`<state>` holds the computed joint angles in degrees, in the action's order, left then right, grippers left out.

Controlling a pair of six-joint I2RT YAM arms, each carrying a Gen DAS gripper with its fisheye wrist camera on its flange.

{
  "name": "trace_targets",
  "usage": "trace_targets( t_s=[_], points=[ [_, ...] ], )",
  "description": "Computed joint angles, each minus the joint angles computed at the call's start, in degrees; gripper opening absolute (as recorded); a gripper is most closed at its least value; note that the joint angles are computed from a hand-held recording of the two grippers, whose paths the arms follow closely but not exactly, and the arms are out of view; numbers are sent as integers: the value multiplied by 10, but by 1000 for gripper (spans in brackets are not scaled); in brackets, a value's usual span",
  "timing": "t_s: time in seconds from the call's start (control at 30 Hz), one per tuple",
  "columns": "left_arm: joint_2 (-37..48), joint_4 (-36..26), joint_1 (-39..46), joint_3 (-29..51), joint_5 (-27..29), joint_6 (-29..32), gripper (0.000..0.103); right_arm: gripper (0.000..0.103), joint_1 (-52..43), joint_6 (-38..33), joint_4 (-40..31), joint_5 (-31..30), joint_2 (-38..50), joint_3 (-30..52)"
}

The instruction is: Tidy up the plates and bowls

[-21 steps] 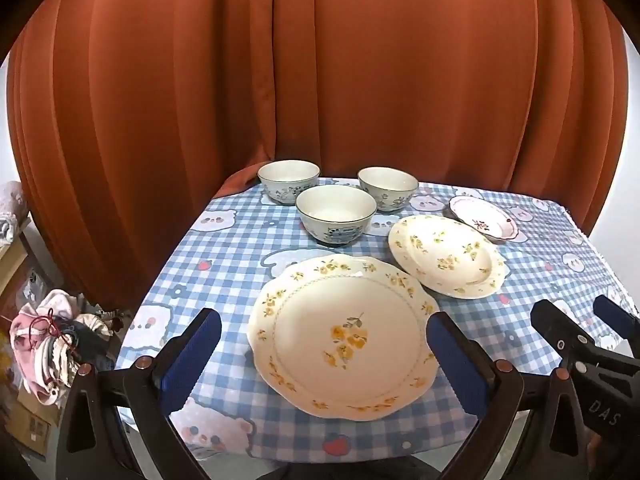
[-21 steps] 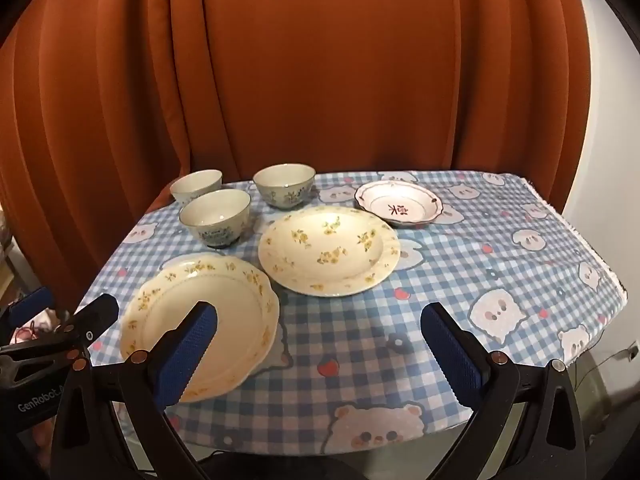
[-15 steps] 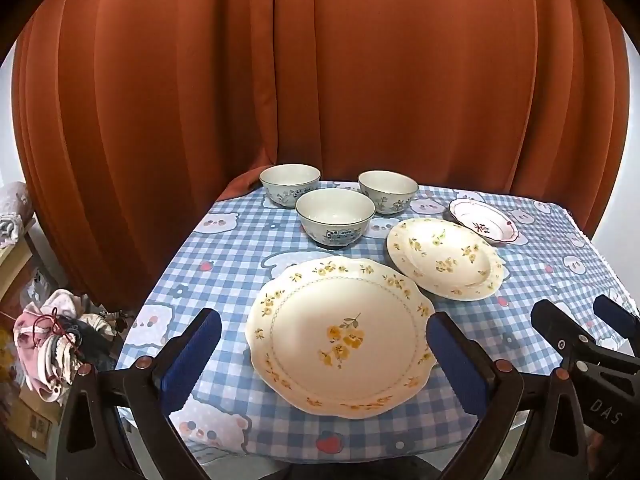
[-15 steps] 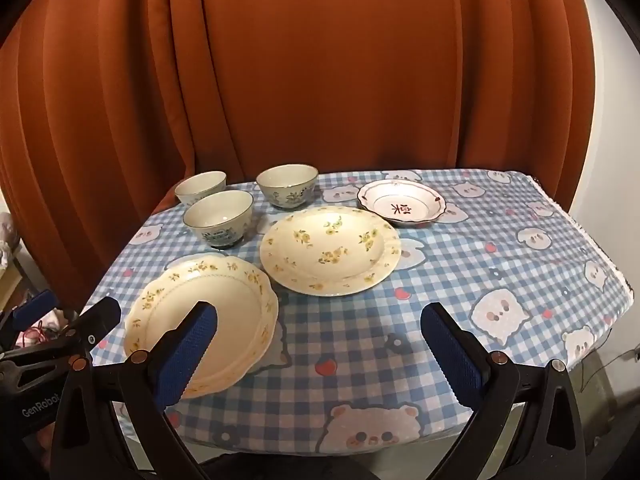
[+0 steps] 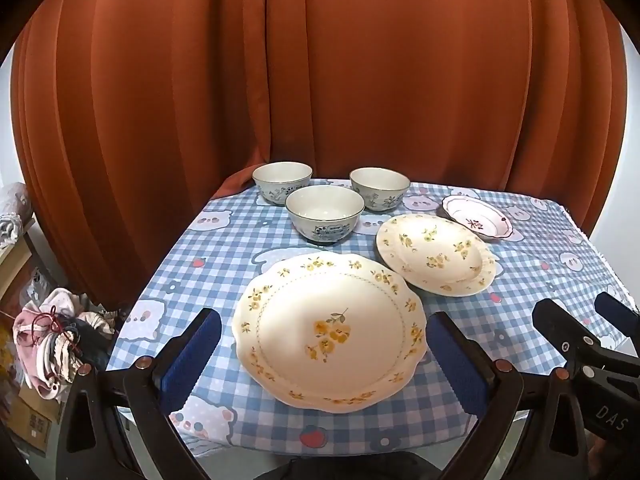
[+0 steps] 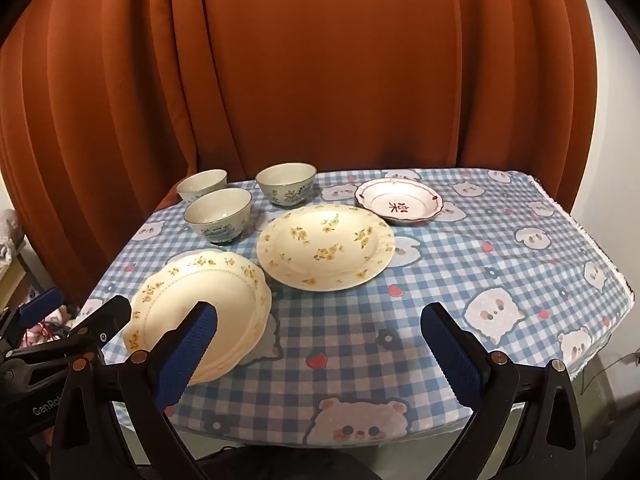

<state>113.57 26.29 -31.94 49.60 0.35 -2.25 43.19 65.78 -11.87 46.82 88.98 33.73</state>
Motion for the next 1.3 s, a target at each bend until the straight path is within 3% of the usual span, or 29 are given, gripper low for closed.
trace_targets(
  t_s=[0.27,0.37,0.6,0.63,1.3],
  points=[
    [2,20,-13,-9,-15,-3,102,103,-25,-34,32,-14,-5,-9],
    [3,26,-13,-11,-16,-4,102,103,-5,-5,15,6,-7,-17],
    [3,31,-16,-14,-20,-4,101,103,-31,-36,37,-9,-6,-15],
    [4,28,-15,-11,-19,-4,101,103,-6,-6,8,7,-15,-17],
    [6,42,-25,-19,-32,-8,99,103,-28,-26,37,1,-7,-22]
  ],
)
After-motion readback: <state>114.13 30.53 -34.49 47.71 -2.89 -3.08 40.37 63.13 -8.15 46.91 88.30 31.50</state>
